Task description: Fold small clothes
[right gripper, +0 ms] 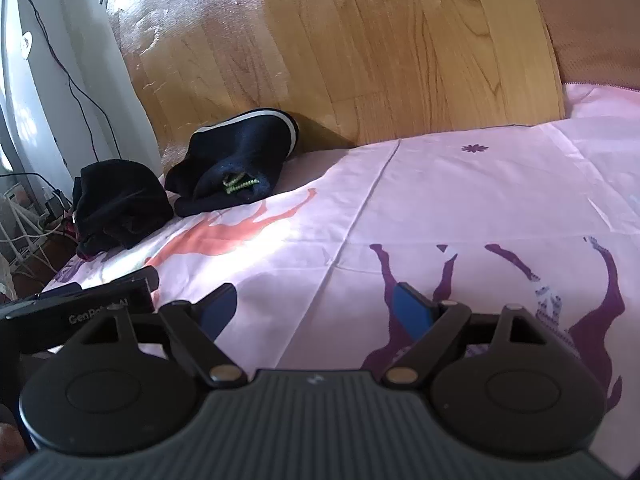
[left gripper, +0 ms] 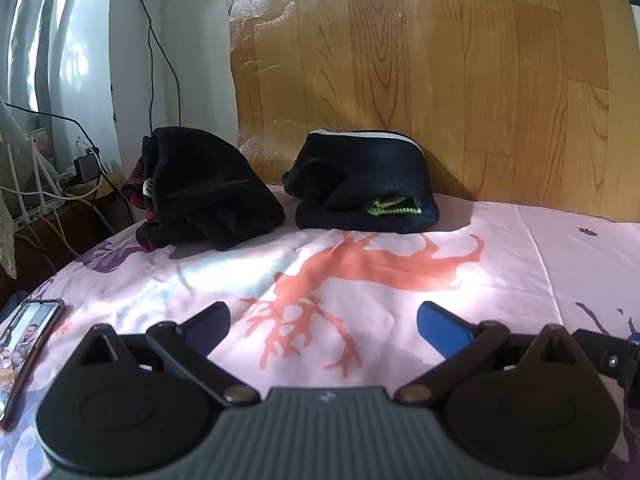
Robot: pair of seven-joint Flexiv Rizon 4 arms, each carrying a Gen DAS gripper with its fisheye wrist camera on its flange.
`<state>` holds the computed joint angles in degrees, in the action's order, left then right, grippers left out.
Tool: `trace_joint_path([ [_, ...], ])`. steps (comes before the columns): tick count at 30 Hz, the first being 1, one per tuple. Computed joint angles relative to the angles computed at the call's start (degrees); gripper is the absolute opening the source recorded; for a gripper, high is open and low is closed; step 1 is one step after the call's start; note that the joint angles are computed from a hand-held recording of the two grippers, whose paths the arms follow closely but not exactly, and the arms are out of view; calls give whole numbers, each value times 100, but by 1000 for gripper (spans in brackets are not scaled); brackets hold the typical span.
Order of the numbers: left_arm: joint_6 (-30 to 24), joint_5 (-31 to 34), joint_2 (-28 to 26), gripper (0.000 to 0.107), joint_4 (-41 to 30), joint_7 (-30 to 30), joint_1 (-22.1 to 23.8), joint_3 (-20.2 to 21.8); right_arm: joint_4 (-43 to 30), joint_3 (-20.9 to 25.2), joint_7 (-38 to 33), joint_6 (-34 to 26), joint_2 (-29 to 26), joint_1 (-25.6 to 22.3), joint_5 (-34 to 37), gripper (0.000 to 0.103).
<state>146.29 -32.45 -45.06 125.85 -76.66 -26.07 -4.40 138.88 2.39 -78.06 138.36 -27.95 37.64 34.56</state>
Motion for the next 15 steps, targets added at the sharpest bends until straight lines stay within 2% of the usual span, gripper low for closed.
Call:
trace_joint_path([
  [6,187,-152,-18,103,28,-4,-62,8,2,33,6,81,-28,-13,-2,87],
  [15,-222,-299,107,103,35,116,-62,-1,0,47,9,106,-29,-24,-6,88],
])
